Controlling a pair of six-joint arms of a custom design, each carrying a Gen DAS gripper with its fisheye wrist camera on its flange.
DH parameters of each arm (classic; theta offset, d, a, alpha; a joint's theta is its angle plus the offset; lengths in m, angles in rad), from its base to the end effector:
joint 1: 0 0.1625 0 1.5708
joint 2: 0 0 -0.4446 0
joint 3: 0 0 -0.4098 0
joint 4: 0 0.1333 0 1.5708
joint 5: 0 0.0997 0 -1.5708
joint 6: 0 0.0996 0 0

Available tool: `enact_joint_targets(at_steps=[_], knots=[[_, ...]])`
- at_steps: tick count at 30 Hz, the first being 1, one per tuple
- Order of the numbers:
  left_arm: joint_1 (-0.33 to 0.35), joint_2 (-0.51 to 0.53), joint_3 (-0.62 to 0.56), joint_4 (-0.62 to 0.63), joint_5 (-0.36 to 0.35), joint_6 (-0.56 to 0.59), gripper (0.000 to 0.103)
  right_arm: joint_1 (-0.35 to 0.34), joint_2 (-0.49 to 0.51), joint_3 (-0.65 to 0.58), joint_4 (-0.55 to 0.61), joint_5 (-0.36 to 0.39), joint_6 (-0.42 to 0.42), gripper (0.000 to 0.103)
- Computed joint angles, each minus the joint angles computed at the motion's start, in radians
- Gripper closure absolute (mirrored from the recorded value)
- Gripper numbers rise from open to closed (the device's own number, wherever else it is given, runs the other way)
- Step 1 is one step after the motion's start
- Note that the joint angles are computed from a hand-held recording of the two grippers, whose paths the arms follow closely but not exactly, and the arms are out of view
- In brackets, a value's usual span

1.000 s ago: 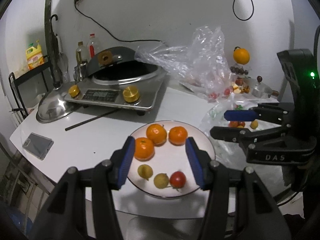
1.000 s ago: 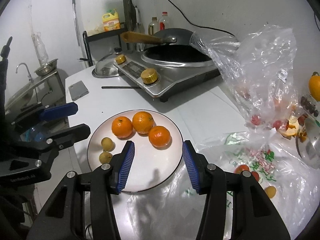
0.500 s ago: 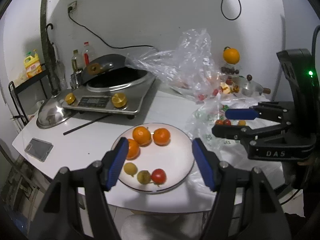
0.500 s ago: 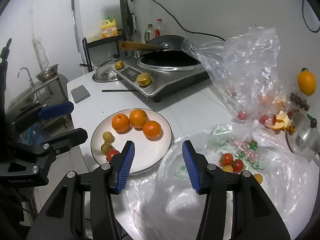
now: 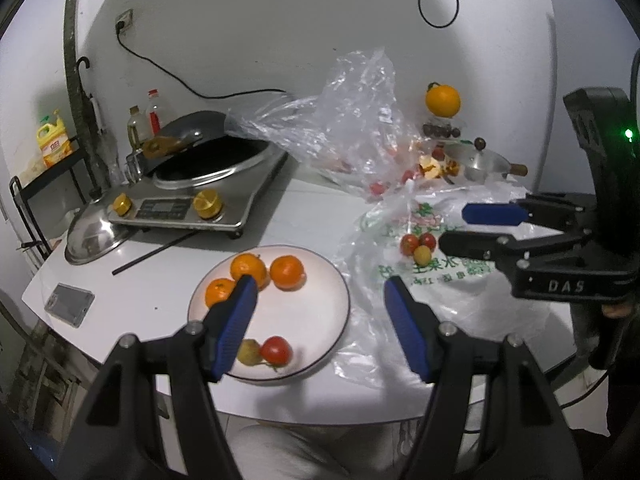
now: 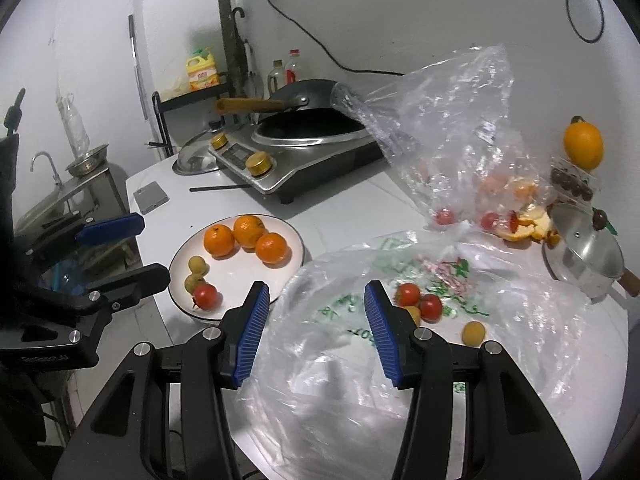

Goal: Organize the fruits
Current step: 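Move both open grippers back over the remaining fruit on the bag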

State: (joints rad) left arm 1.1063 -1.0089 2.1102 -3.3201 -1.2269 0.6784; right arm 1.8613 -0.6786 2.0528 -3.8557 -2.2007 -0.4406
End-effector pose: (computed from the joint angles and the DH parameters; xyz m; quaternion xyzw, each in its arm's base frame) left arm -0.1009 -0.5740 0.1587 0.4593 0.8151 -0.2946 0.1948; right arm 0.2293 -0.5064 0.0691 0.1780 -0.8462 0.3961 0.3088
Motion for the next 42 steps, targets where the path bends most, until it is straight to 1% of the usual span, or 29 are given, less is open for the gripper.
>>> enact_joint_targets(at_steps=[15, 23, 31, 42], knots=[[-0.063, 0.037, 0.034, -0.005, 0.018, -0.009, 0.036, -0.055, -0.077, 0.124, -0.113, 0.016, 0.001, 0.050], [-0.088, 0.073, 0.032, 0.019, 0.024, -0.017, 0.036, -0.090, -0.102, 0.169, -0.163, 0.029, 0.001, 0.050], [-0.110, 0.116, 0.023, 0.009, 0.037, -0.015, 0.036, -0.131, -0.124, 0.196, -0.180, 0.055, -0.005, 0.050], [-0.118, 0.179, -0.018, 0.018, 0.039, -0.035, 0.036, -0.174, -0.146, 0.208, -0.168, 0.095, -0.015, 0.050]])
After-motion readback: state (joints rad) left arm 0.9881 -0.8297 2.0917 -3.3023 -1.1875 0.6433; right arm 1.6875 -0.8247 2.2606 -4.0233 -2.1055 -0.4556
